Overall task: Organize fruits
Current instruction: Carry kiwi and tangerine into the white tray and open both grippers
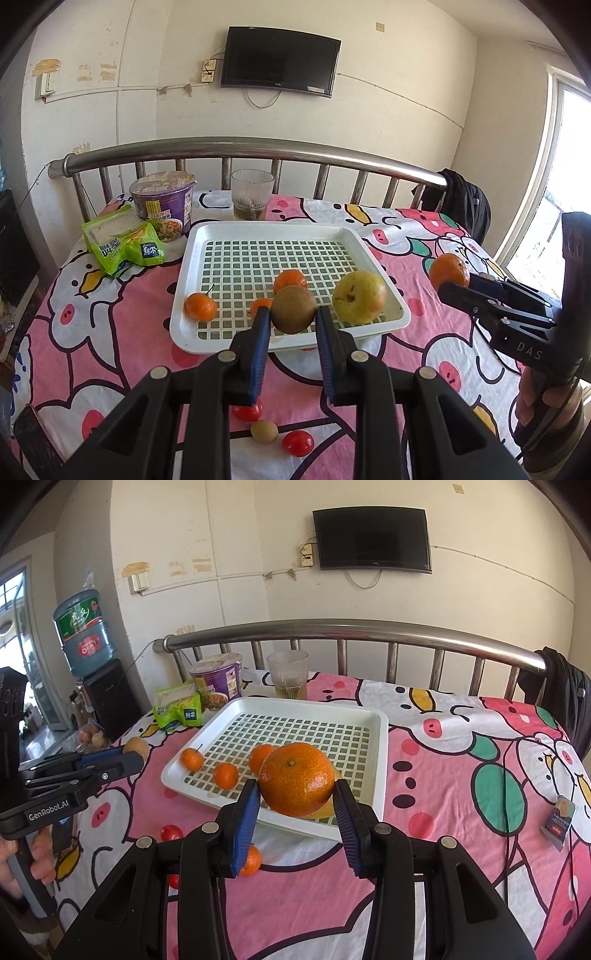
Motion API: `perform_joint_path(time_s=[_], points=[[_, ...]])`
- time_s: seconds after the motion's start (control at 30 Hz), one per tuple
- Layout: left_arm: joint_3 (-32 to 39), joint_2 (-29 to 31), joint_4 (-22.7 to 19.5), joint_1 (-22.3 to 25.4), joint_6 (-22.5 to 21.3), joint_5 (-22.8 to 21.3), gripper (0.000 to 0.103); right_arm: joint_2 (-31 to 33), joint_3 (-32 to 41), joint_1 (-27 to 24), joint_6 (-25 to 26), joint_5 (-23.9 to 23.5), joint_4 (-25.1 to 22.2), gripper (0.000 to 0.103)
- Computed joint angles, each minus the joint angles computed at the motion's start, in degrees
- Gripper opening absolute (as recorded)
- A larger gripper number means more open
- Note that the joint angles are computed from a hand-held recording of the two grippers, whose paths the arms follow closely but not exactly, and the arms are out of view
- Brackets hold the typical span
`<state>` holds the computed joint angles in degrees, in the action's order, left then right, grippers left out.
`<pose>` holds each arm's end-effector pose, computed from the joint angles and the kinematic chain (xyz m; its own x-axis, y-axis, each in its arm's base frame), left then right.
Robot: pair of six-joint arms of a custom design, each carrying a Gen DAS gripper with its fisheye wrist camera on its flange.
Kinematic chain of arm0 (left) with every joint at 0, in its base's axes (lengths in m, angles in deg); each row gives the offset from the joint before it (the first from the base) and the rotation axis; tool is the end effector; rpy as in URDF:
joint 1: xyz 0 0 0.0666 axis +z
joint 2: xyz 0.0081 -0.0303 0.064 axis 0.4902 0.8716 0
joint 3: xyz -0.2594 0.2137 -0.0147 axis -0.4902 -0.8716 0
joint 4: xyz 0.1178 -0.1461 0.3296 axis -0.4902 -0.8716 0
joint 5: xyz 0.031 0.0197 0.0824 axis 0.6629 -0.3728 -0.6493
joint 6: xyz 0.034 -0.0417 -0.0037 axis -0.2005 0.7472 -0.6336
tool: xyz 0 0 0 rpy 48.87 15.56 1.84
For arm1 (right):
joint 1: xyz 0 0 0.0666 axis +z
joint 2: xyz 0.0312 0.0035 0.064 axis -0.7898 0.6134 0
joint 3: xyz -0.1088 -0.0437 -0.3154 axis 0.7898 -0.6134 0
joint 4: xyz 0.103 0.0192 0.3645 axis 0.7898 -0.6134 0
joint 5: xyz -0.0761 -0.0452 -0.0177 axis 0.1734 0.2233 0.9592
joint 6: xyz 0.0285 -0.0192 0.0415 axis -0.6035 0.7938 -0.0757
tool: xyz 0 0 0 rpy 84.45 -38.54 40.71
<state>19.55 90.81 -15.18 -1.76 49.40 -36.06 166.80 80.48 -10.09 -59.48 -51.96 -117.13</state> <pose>0.4007 -0.2407 0.3365 -0.6083 0.1123 -0.7857 0.3624 0.9200 -0.1491 0.3800 0.3239 0.3373 -0.5978 -0.0334 -0.8010 -0.1726 0.9811 0.0880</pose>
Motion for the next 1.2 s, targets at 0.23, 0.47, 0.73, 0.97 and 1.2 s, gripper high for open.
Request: perform_joint_path(time_s=[0.23, 0.47, 0.73, 0.97, 1.2], points=[[7.71, 6.94, -3.59, 0.26, -2.9, -1.17, 0.027, 1.8, 3.04, -2.07, 0.84, -0.49, -1.79, 0.04], [16.63, 15.44, -8.52, 1.8, -4.03, -1.55, 0.027, 6.77, 9.36, -4.93, 1.53, -1.88, -5.36, 0.04], [28.59, 25.78, -15.34, 4.28, -2.72, -0.09, 0.027, 16.03, 20.97, -8.84, 1.45, -7.27, -11.61, 0.04], [41.31, 36.37, -24.1, 6.25, -2.66, 3.0, 0.027, 28.57, 37.19, -11.96, 0.58, -13.42, -22.51, 0.04], [53.77, 45.71, -32.23, 7.55, -1.9, 6.77, 0.027, 44.15, 59.79, -13.95, 1.53, -16.72, -37.59, 0.04]])
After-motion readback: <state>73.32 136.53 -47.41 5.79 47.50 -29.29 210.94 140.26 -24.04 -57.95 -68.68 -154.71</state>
